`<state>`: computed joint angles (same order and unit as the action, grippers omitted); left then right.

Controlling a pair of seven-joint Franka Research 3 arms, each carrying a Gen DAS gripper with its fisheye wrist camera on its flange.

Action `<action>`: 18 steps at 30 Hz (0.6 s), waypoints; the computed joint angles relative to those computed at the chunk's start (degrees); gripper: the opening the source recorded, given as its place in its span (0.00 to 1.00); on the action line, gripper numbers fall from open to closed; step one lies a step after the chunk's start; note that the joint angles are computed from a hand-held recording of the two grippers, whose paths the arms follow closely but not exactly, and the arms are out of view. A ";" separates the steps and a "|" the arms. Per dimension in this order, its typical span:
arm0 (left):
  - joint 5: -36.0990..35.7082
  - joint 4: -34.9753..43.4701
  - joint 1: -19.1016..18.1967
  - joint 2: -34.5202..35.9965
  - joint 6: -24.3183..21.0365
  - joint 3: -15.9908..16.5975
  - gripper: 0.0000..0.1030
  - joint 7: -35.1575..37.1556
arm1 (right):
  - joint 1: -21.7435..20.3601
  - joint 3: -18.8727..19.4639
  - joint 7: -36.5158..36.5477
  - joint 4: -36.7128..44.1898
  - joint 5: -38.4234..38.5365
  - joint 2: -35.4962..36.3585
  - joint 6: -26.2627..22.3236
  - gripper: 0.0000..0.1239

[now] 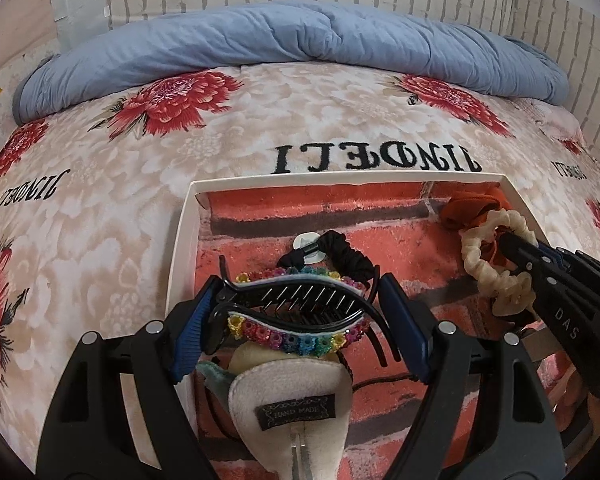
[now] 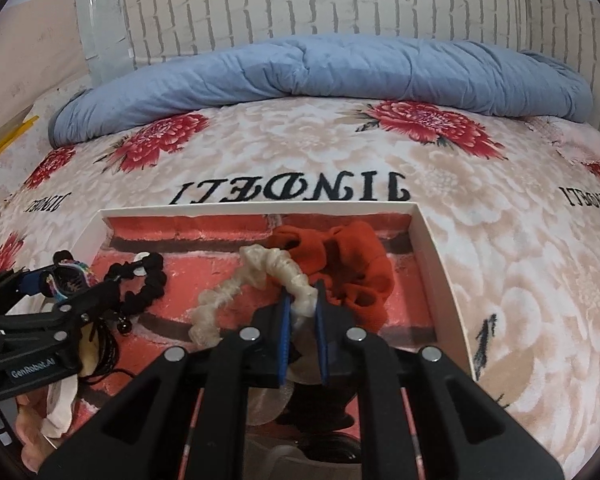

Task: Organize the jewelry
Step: 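Open the left tool in the tray while the right tool opens, releasing both items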

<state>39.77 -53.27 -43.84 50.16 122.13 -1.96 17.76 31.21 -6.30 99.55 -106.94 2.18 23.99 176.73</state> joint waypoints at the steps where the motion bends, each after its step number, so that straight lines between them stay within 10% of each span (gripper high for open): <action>1: -0.01 0.63 -0.11 0.40 -0.45 0.01 0.75 0.39 | 0.09 -0.02 -0.06 0.02 -0.07 0.06 0.00 0.12; 18: 2.30 -5.89 -0.66 -4.24 0.93 0.16 0.85 -4.35 | 1.06 -1.57 5.09 -0.48 -3.43 -1.59 -4.87 0.42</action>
